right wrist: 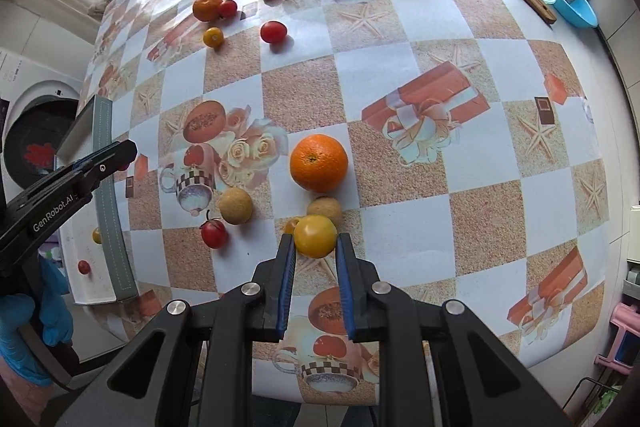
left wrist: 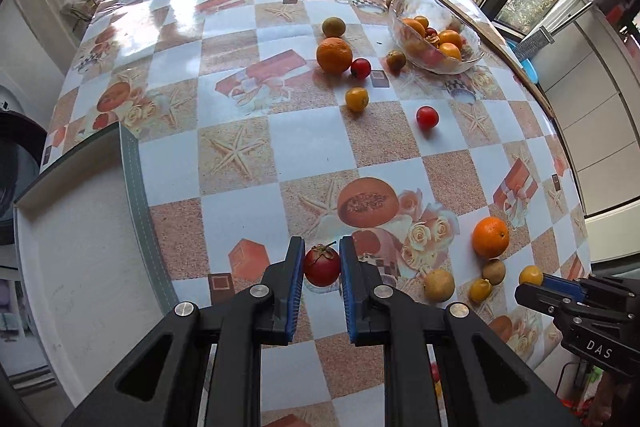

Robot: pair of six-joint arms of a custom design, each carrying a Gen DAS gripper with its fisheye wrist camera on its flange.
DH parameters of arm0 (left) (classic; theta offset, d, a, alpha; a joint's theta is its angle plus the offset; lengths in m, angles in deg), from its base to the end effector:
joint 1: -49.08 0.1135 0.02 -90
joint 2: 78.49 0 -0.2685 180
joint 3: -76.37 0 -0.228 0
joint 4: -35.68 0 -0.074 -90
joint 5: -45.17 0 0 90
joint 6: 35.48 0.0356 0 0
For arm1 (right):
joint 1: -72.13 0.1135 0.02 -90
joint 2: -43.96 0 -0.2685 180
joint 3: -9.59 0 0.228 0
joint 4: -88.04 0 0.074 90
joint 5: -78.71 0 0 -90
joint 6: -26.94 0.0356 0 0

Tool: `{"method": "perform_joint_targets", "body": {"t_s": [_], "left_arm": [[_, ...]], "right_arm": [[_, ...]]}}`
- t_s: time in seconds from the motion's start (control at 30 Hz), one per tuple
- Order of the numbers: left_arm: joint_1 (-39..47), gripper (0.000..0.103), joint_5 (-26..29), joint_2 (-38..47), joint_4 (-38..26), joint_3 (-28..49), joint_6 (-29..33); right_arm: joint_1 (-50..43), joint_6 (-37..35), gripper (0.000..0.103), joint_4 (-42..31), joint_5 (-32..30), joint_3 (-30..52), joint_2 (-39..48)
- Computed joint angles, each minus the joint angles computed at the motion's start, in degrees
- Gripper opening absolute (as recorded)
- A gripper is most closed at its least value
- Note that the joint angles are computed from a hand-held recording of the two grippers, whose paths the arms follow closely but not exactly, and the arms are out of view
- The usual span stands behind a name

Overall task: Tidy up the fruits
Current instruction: 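Grasp a red tomato with the left tool while the right tool grasps a yellow tomato, then carry both tomatoes into the white tray and open both tools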

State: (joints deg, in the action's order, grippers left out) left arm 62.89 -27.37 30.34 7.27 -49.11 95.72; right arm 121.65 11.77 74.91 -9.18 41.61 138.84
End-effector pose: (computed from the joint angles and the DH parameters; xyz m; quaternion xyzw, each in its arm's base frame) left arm 0.2486 0.0501 0.0754 0.2429 0.9561 -0.1054 0.1256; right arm 0.1135 0.1310 0.0718 0.2196 0.9678 0.0993 0.0731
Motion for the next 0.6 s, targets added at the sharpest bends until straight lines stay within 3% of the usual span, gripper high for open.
{"method": "perform_joint_targets", "body": {"t_s": [0.3,0.6], "left_arm": [[12.37,0.019,1.42,3.32,-5.28,7.83,5.38],[23.15,0.019,1.08,10.87,-9.05,20.14,8.39]], "right_arm": [[0.71,-6.99,0.022,-6.95,-0.02,14.67,6.54],[1.15,-16.65,0.022,-13.74,-1.23,36.7,19.74]]}}
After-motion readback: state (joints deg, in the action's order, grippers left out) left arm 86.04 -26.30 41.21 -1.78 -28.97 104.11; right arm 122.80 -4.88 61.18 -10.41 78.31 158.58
